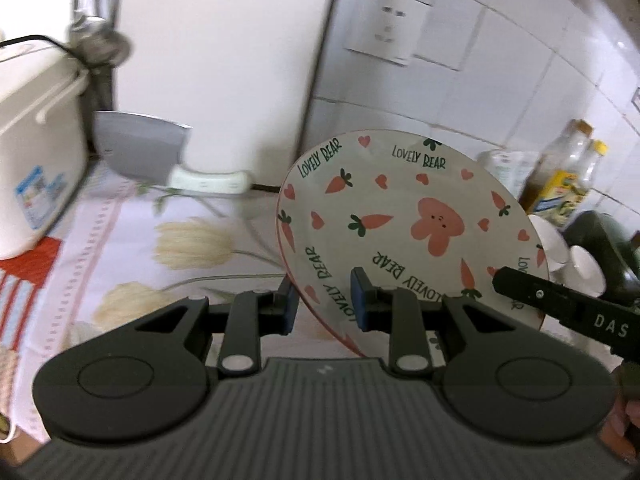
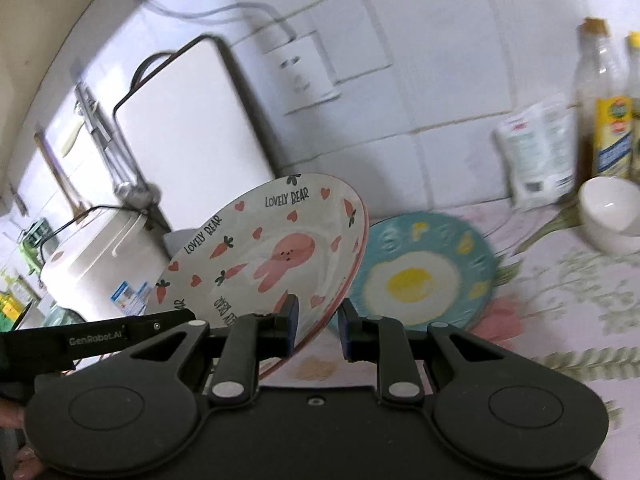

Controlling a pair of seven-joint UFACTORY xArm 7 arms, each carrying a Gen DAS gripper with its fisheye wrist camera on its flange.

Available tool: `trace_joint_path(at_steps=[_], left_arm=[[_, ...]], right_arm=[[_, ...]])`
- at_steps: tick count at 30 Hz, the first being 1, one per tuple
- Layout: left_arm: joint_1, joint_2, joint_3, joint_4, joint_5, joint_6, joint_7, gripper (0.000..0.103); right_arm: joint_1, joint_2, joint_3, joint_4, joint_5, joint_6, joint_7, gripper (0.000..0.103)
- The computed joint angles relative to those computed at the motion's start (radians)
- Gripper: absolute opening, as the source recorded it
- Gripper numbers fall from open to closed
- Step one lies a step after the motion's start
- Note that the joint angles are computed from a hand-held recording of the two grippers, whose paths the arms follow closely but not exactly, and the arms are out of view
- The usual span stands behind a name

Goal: Organize plates and bowls
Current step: 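Carry the rabbit plate onto the Egg plate stack and lower it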

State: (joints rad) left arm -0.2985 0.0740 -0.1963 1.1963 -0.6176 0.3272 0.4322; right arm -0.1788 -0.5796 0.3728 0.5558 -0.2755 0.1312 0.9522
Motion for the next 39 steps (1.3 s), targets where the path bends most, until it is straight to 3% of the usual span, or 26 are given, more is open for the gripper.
trace_joint_path(at_steps=[3, 8, 14, 19, 26, 32, 39], left_arm=[[-0.023, 0.035, -0.015, 0.037, 0.035, -0.004, -0.052, 0.025], [-0.043, 0.107, -0.041, 0.098, 0.074, -0.006, -0.123, 0.025], [-0.079, 0.207, -0.037, 0.188, 0.22, 0.004, -0.278, 0.025], [-0.082, 0.285, -0.045, 0.271, 0.284, 0.04, -0.346, 0.026], [-0.139, 0.37, 0.018, 0.356, 0.455, 0.078, -0.498, 0.026], [-0.123, 0.407, 0.001, 0.393, 0.492, 0.116, -0.529, 0.026], [-0.14, 0.447, 0.014, 0.463, 0.527, 0.177, -0.574, 0.026]], right_arm=[[0.04, -0.033, -0.076, -0.019, 0.013, 0.036, -0.056, 0.026], [0.043, -0.053, -0.134, -0.057, 0.034, 0.024, -0.113, 0.026], [0.081, 0.001, -0.238, -0.073, 0.096, -0.015, -0.237, 0.027], [0.145, 0.067, -0.343, -0.06, 0.177, -0.045, -0.37, 0.027], [0.301, 0.175, -0.5, -0.028, 0.344, -0.061, -0.557, 0.028], [0.358, 0.224, -0.547, -0.008, 0.469, -0.055, -0.663, 0.028], [0.298, 0.252, -0.49, 0.026, 0.522, -0.006, -0.696, 0.028]])
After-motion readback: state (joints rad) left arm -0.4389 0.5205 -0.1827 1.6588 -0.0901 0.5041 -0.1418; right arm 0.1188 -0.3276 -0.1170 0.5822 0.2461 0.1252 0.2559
